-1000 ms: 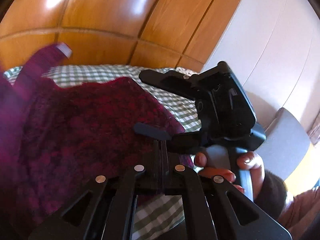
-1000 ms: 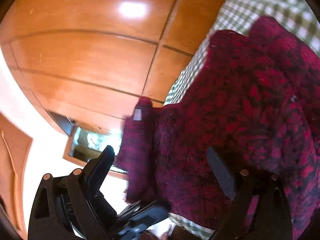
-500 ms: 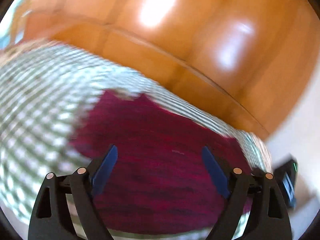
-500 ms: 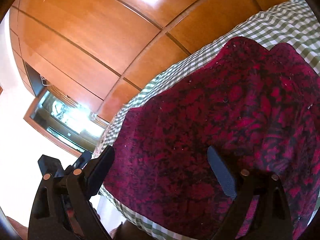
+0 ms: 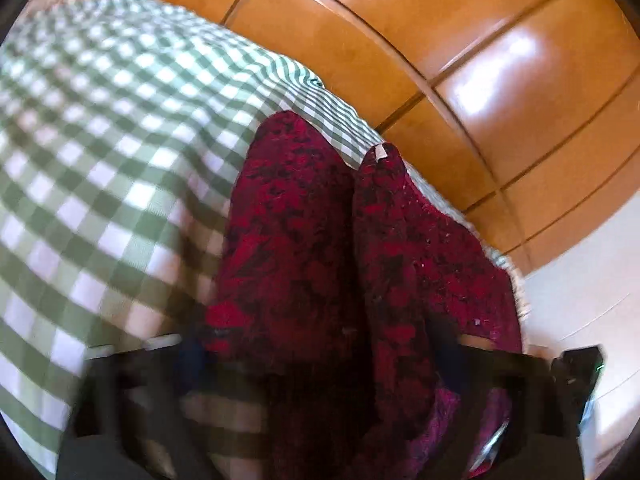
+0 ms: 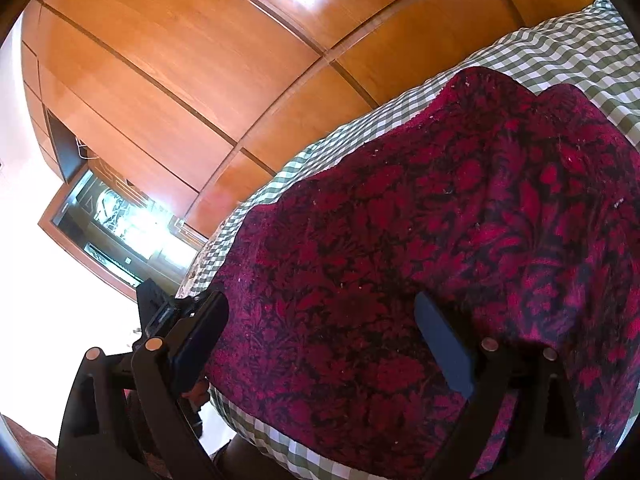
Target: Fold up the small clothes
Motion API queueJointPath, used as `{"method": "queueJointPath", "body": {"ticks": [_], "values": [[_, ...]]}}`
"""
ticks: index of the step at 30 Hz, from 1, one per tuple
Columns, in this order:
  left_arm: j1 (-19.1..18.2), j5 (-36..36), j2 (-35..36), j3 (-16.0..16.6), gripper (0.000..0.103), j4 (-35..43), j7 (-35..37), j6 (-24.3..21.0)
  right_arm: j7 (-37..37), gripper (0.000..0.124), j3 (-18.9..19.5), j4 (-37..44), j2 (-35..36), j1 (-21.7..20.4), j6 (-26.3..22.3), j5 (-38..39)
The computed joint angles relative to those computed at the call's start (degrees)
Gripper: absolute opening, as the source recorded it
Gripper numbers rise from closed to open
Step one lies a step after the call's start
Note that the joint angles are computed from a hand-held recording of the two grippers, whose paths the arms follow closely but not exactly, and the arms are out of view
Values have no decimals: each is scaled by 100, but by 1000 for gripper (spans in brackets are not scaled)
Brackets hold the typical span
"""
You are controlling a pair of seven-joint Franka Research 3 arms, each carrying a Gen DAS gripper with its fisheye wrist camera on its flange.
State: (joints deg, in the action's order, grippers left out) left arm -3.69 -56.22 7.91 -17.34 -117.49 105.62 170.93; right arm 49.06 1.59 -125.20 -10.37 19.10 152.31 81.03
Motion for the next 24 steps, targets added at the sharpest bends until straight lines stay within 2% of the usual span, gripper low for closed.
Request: {"method": "queueJointPath", "body": {"ticks": [1, 2, 3, 5, 6, 8, 13, 15, 18, 21, 24], "values": [[-90, 450, 14, 108, 49, 11, -371, -53, 10, 94, 2, -6, -4, 1, 1, -14], [-92, 499, 1, 74, 40, 26, -392, 8, -2, 94, -3, -19, -13, -1, 0, -13], [-97, 766, -18, 71, 39, 10, -589, 95, -2, 94, -2, -23, -14, 0, 9, -17], [-395, 1988, -109, 353, 35, -86, -1564, 329, 5, 94, -7, -4, 14, -3, 18, -30], [-413, 2235, -167, 347, 35, -114, -1772, 420, 58, 94, 9, -5, 14, -5, 59, -82], [-222, 1826, -290, 2, 35, -97, -1323, 660, 165, 94, 40, -12, -11, 3, 149, -205], [-469, 2525, -507, -33, 34, 57, -1434, 951, 380, 93, 89, -48, -99, 62, 533, -491], [-503, 2303, -522, -162, 34, 186, -1043, 1024, 418, 93, 70, -75, -138, 93, 686, -523], [-699, 2611, -440, -184, 33, 454, -1030, 1020, 232, 93, -60, -104, -228, 123, 722, -240], [-720, 2497, -282, -459, 33, 702, -613, 1058, -199, 93, -235, -121, -318, 119, 564, 510], [-973, 3317, -64, -345, 29, 852, -1112, 1083, -558, 94, -394, -155, -401, -17, 79, 1291]]}}
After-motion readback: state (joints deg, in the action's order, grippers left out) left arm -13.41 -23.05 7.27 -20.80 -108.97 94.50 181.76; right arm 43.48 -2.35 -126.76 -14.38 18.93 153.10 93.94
